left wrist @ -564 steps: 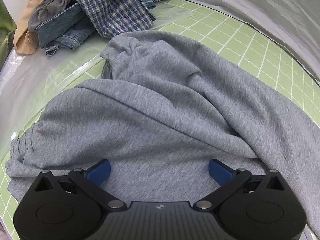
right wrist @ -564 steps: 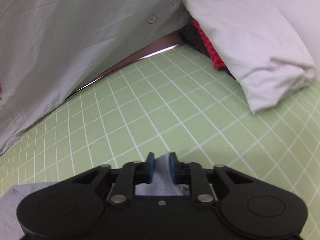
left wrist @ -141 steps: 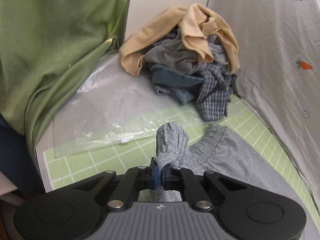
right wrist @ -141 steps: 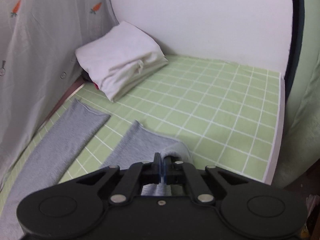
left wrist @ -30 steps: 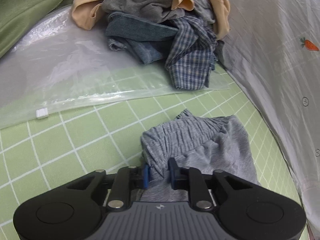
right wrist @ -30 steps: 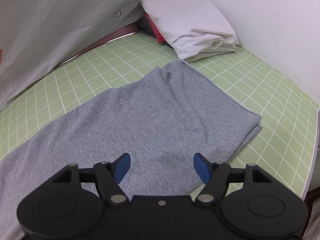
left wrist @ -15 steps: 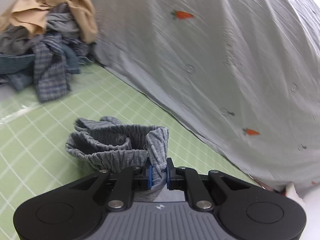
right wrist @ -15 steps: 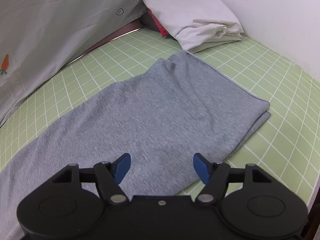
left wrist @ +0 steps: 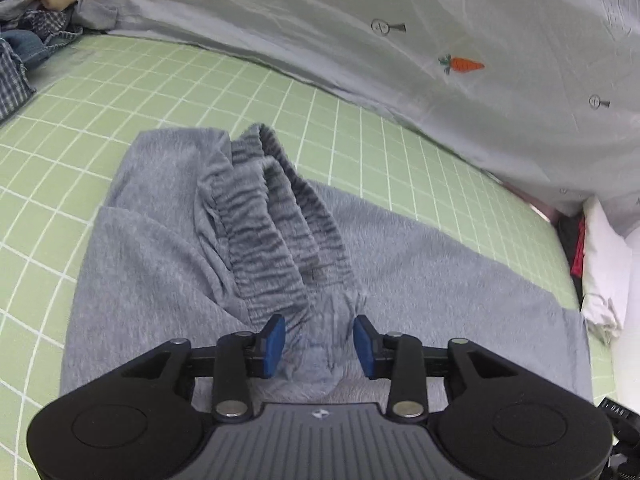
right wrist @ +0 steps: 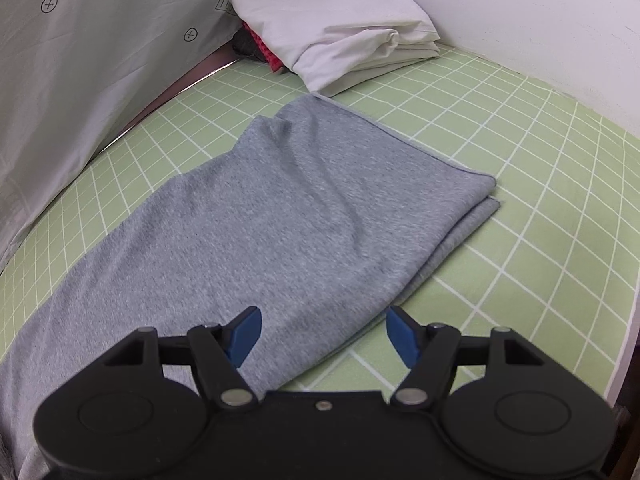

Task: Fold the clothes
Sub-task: 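Grasp the grey waistband with the left gripper and lift it, then lay the waistband over the folded legs and open the left gripper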

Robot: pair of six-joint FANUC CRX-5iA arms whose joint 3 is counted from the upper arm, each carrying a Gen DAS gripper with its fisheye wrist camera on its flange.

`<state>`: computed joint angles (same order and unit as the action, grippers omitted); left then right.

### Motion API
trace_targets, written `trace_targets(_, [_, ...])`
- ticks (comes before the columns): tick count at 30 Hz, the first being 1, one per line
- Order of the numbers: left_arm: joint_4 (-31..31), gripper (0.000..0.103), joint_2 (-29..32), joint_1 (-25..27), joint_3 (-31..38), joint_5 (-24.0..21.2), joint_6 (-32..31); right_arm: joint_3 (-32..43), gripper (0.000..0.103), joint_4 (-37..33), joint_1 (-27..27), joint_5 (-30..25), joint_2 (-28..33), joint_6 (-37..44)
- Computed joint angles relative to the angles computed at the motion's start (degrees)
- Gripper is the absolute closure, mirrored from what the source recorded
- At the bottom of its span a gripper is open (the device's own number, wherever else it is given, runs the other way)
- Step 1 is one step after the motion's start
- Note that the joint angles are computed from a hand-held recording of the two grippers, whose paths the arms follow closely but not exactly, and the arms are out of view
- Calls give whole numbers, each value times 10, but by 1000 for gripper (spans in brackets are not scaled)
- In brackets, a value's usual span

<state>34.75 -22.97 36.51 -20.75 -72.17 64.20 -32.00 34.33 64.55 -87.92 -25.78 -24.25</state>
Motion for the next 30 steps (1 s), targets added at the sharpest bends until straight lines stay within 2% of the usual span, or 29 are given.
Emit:
trace_targets(4, [24, 52, -6, 25, 2, 21, 21, -3, 33, -9, -10, 13, 0, 0])
trace_targets(10, [-36, 51, 28, 6, 41, 36, 50, 7, 33, -14, -15, 19, 17, 31])
trace_targets(18, [-118, 52, 86, -55, 93, 45, 115, 13, 32, -18, -25, 15, 25, 50])
trace_targets(19, [-118, 54, 92, -58, 95, 48, 118, 14, 32, -20, -28, 16, 26, 51])
trace_targets(20, [-115, 74, 96, -60, 93, 55, 119, 15, 32, -22, -29, 16, 28, 51])
trace_targets(21, [-113, 88, 99, -63, 90, 64, 116, 15, 32, -24, -31, 16, 30, 51])
trace_targets(22, [-111, 94, 102, -66, 89, 71, 113, 16, 32, -26, -33, 16, 31, 51])
trace_targets(25, [-90, 96, 107, -72, 90, 73, 95, 20, 32, -34, -40, 16, 38, 50])
trace_targets(30, [-3, 97, 91, -95, 69, 72, 6, 26, 32, -35, -45, 17, 49, 53])
